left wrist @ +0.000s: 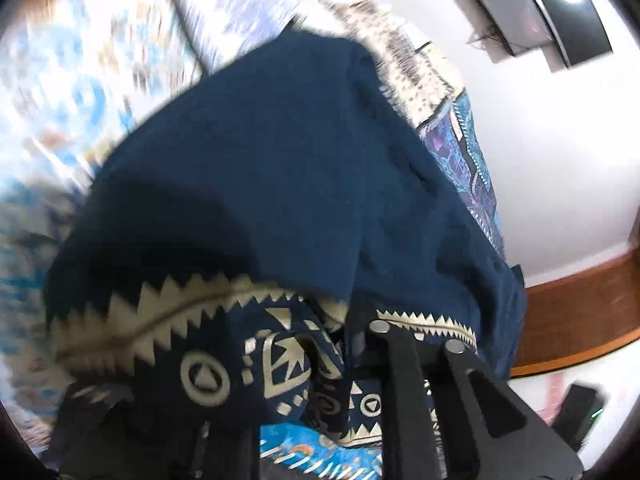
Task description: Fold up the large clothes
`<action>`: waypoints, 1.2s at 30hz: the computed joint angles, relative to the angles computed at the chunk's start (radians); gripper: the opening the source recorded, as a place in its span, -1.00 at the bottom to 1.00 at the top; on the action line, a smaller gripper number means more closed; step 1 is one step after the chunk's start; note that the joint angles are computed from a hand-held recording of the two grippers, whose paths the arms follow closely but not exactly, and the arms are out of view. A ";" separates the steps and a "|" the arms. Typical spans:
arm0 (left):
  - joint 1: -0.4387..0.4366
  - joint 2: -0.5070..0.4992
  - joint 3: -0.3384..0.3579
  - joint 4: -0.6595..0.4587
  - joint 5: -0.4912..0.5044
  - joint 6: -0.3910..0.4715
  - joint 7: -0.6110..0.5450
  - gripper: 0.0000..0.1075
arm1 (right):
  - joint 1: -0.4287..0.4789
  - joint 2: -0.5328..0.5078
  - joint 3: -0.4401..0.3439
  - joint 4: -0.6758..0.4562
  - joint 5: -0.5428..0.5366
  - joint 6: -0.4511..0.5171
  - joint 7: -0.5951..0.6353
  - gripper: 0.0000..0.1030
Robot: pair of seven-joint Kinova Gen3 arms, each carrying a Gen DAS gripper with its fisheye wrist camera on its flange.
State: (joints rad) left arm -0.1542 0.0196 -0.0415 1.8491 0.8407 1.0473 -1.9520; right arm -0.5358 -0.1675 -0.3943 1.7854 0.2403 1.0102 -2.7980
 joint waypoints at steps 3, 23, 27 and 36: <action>0.029 -0.087 0.012 -0.015 -0.097 -0.030 0.004 -0.79 | -0.007 0.021 -0.024 -0.057 0.053 0.005 -0.013 0.86; -0.201 -0.210 0.094 0.079 -0.208 -0.026 -0.100 -0.42 | -0.256 0.389 0.111 -0.287 0.088 0.053 0.199 1.00; -0.386 -0.168 0.251 0.054 -0.180 -0.012 -0.045 -0.42 | -0.285 0.363 0.141 -0.266 0.068 0.037 0.197 1.00; -0.383 -0.368 0.576 -0.035 -0.501 -0.201 0.099 -0.80 | -0.254 0.185 0.120 -0.152 0.001 -0.010 0.154 0.98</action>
